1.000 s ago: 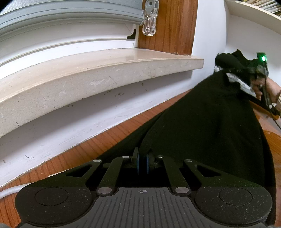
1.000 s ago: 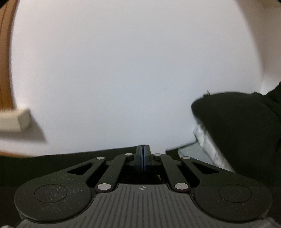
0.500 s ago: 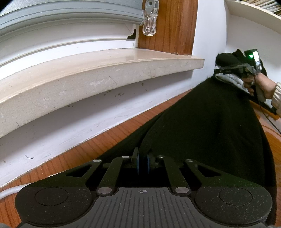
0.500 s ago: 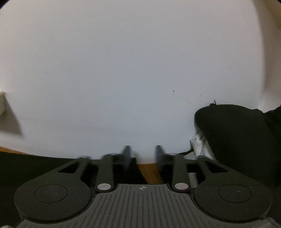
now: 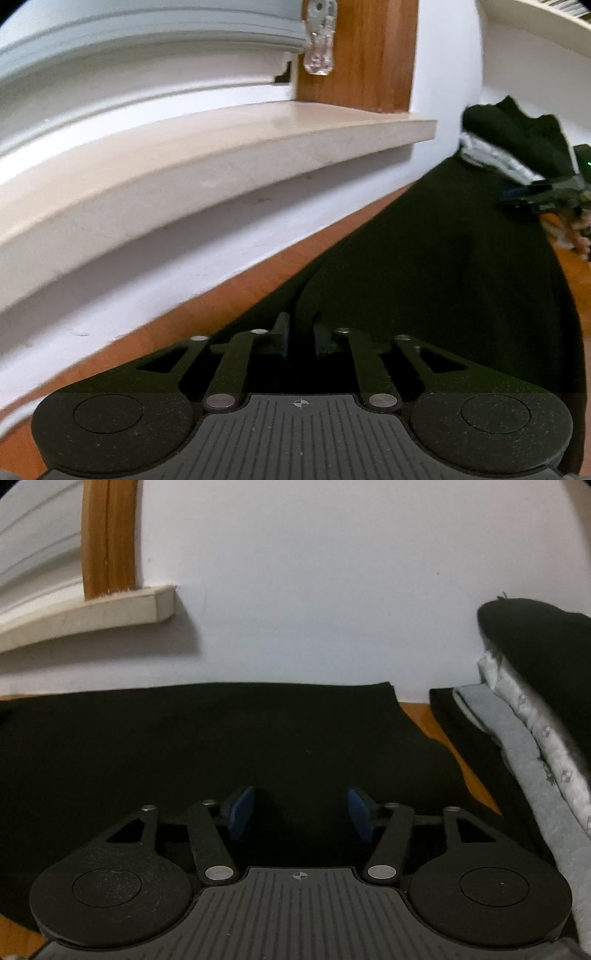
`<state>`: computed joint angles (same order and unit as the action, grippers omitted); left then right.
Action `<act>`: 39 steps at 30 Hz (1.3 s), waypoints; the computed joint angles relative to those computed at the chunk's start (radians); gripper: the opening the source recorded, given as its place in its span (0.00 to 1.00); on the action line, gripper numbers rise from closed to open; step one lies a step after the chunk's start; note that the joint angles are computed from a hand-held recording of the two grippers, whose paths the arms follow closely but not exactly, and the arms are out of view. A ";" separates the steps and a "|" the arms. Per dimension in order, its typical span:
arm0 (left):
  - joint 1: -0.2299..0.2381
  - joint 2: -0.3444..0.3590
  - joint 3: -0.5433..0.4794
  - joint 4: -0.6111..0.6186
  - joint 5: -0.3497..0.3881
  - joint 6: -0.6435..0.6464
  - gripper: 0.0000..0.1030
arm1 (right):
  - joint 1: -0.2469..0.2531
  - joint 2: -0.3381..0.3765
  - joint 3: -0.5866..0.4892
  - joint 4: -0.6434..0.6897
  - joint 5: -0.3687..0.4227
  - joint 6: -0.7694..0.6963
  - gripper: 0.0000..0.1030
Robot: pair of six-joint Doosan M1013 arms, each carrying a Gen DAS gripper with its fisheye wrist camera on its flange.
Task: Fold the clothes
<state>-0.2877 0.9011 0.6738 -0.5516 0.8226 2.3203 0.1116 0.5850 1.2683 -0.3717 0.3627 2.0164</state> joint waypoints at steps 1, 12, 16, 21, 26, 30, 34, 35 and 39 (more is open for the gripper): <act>0.002 -0.014 0.020 0.006 -0.006 0.003 0.25 | -0.005 -0.001 0.005 0.038 -0.010 -0.026 0.58; 0.021 -0.096 0.187 -0.013 -0.089 -0.002 0.44 | 0.003 -0.022 0.032 0.052 -0.002 -0.049 0.60; 0.021 -0.133 0.267 -0.103 -0.115 0.071 0.44 | -0.009 -0.069 0.100 0.157 -0.007 -0.146 0.60; 0.008 -0.177 0.343 -0.147 -0.118 0.148 0.45 | -0.012 -0.134 0.191 0.168 -0.006 -0.155 0.60; 0.017 -0.213 0.366 -0.114 -0.120 0.094 0.50 | -0.007 -0.155 0.231 0.086 -0.024 -0.064 0.60; 0.052 -0.293 0.458 -0.094 -0.199 0.112 0.61 | 0.000 -0.159 0.255 -0.031 -0.066 0.060 0.60; 0.107 -0.355 0.542 0.039 -0.262 0.002 0.67 | 0.003 -0.160 0.264 -0.103 -0.080 0.132 0.61; 0.120 -0.361 0.553 0.072 -0.270 -0.037 0.68 | 0.004 -0.159 0.263 -0.116 -0.079 0.144 0.61; 0.151 -0.360 0.563 0.107 -0.281 -0.068 0.72 | 0.003 -0.159 0.267 -0.130 -0.088 0.165 0.61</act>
